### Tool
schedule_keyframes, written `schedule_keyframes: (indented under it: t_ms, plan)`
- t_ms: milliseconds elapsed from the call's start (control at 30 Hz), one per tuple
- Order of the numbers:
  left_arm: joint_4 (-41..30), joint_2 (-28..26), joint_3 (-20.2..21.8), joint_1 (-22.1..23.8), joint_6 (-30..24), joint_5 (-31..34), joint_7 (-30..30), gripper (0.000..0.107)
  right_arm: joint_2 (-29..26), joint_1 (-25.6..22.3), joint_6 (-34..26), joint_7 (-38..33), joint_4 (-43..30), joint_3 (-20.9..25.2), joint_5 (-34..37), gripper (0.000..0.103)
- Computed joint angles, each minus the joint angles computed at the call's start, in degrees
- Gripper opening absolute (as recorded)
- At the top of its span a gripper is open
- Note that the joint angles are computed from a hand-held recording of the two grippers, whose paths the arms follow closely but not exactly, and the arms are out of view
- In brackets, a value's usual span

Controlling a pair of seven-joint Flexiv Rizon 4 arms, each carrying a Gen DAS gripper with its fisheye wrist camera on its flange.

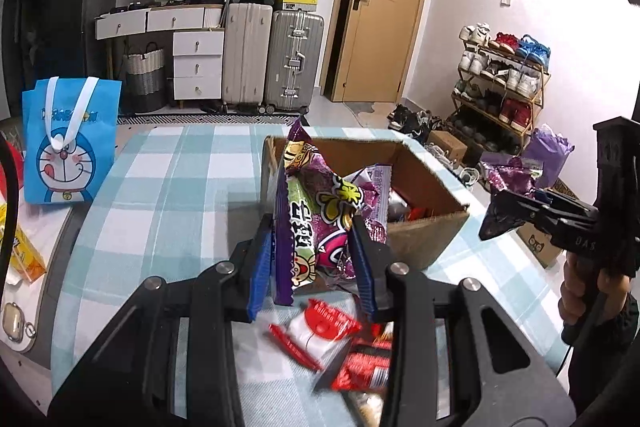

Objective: Organize snacks
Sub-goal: 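Carry both purple candy bags over the box and lower them inside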

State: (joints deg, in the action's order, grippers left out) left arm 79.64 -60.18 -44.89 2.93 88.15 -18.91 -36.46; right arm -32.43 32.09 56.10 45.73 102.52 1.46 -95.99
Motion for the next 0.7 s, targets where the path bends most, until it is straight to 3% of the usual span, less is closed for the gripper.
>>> schedule_keyframes:
  t_ms: [400, 700]
  plan:
    - [-12.6, -2.0, 9.1, -10.7, -3.9, -3.3, -1.5, 0.033, -3.9, 0.0, 4.3, -7.7, -7.2, -2.9, 4.8, 0.053]
    - [-27.2, -7.4, 18.7, -19.1, -11.9, -6.7, -5.0, 0.033, -7.5, 0.1, 8.1, -12.4, -11.4, -5.5, 8.8, 0.053]
